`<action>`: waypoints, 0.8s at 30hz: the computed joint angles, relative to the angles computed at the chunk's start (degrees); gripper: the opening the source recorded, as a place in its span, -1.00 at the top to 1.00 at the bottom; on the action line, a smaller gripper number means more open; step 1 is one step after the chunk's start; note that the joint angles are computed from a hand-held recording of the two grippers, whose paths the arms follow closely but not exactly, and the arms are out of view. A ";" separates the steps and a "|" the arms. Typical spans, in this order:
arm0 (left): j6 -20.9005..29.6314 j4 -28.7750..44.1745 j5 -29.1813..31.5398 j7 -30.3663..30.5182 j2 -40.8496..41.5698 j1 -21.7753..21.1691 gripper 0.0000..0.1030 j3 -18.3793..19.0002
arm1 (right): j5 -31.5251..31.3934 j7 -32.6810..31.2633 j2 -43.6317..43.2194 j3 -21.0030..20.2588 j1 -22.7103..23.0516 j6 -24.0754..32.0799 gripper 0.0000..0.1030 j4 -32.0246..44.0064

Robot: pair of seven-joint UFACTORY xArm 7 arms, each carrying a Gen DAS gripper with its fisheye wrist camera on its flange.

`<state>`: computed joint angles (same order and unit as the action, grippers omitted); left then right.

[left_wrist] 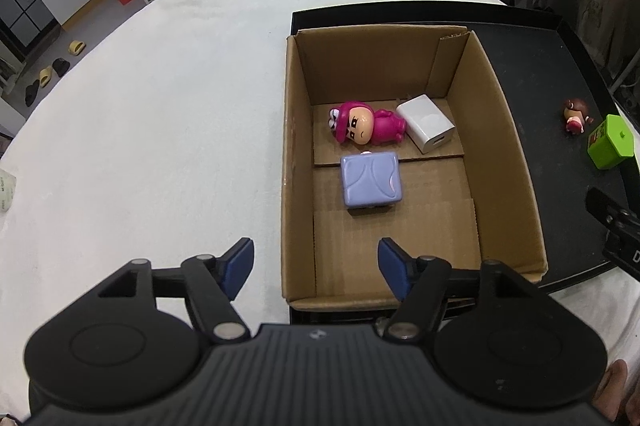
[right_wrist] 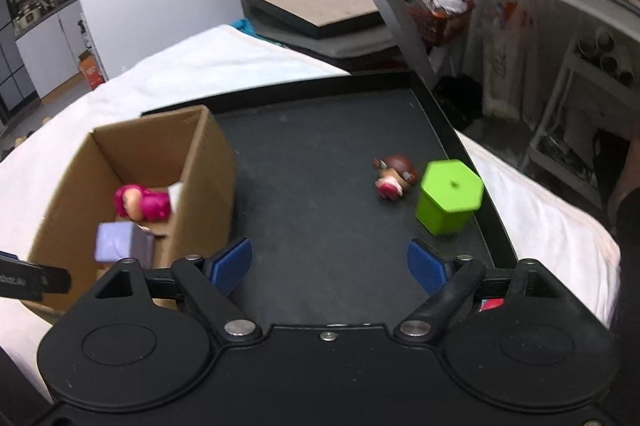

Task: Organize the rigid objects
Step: 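Move the right tool back over the tray to the red-and-blue toy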

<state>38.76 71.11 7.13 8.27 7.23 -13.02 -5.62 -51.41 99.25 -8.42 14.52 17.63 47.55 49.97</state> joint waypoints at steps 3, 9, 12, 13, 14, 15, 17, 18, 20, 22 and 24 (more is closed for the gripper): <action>-0.13 -0.12 1.27 -1.36 0.03 -0.31 -0.32 0.14 | 1.01 -0.50 -1.29 -0.06 -0.08 0.63 -0.65 -1.62; -0.58 0.00 3.77 -3.49 0.29 -0.81 -0.33 0.22 | 3.73 -1.30 -2.85 0.07 -0.92 1.02 -0.66 -4.00; -0.53 0.74 5.37 -5.75 0.92 -1.19 -0.33 0.44 | 5.55 -2.26 -2.50 -0.06 -1.40 2.25 -0.66 -4.20; -0.51 1.04 5.75 -6.61 1.10 -1.30 -0.33 0.51 | 6.03 -2.40 -2.45 -0.12 -1.49 2.36 -0.65 -4.46; -0.45 1.33 6.15 -7.32 1.28 -1.43 -0.33 0.55 | 6.68 -2.57 -2.32 -0.26 -1.60 2.48 -0.65 -4.65; -0.40 1.53 6.42 -7.64 1.38 -1.50 -0.33 0.55 | 7.17 -2.69 -2.34 -0.35 -1.67 2.51 -0.64 -4.89; -0.43 1.87 7.37 -8.46 1.58 -1.76 -0.33 0.58 | 7.99 -3.28 -2.31 -0.51 -1.79 2.54 -0.64 -5.28; -0.41 2.03 7.80 -8.90 1.67 -1.89 -0.33 0.60 | 8.27 -3.65 -2.26 -0.48 -1.80 2.80 -0.64 -5.32; -0.26 2.44 8.50 -9.81 1.94 -2.18 -0.33 0.60 | 8.53 -4.36 -2.07 -0.49 -1.87 3.22 -0.64 -5.41; 0.01 2.90 9.37 -10.67 2.26 -2.55 -0.33 0.59 | 8.98 -4.29 -1.98 -0.54 -1.92 3.79 -0.64 -5.56; -0.02 3.07 10.14 -11.32 2.44 -2.90 -0.33 0.56 | 10.35 -4.68 -2.00 -1.04 -2.04 3.30 -0.64 -6.27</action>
